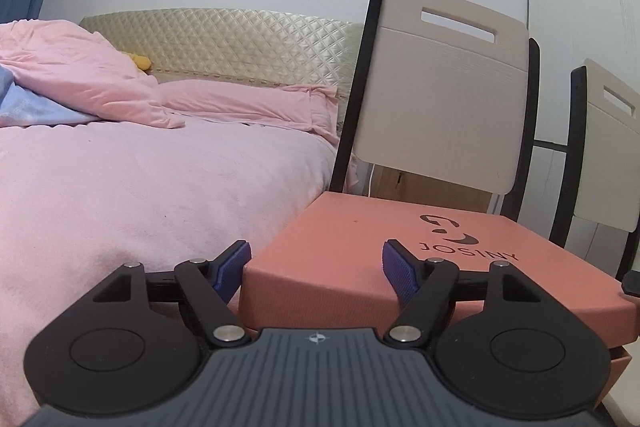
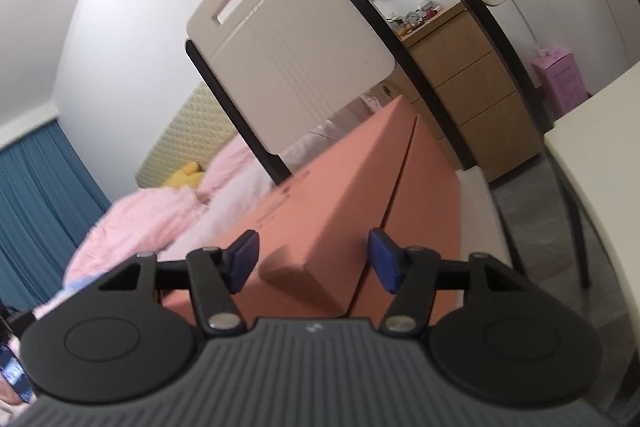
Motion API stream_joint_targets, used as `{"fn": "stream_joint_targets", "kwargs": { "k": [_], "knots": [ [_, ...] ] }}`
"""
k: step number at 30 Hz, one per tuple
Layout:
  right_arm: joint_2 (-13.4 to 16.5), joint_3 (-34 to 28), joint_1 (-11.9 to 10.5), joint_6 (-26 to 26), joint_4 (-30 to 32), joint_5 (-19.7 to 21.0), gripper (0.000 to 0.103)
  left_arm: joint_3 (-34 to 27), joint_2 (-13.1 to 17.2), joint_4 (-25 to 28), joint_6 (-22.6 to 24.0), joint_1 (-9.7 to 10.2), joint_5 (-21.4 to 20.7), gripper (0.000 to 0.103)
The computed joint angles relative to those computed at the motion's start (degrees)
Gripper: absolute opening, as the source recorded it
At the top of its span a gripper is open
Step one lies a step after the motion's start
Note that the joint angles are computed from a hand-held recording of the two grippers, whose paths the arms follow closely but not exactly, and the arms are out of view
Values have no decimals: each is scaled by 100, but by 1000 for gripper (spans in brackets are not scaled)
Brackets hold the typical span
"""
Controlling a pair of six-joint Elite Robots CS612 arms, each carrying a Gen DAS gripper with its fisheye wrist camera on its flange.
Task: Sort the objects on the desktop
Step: 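Lower the lid onto the box and open both grippers, then press the lid down onto the box rim with both grippers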
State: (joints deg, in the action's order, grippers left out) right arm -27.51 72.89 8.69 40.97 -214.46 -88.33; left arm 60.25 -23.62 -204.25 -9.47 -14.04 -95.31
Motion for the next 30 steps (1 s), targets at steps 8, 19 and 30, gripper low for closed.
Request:
{"fn": "stream_joint_targets", "kwargs": {
  "k": [8, 19, 30],
  "knots": [
    [-192, 322, -49, 29, 74, 293, 61, 172, -67, -45, 208, 29, -285, 79],
    [-238, 340, -149, -121, 534, 497, 61, 169, -73, 301, 559, 1, -457, 85],
    [-537, 841, -233, -613, 629, 692, 61, 387, -189, 481, 639, -9, -821, 85]
  ]
}}
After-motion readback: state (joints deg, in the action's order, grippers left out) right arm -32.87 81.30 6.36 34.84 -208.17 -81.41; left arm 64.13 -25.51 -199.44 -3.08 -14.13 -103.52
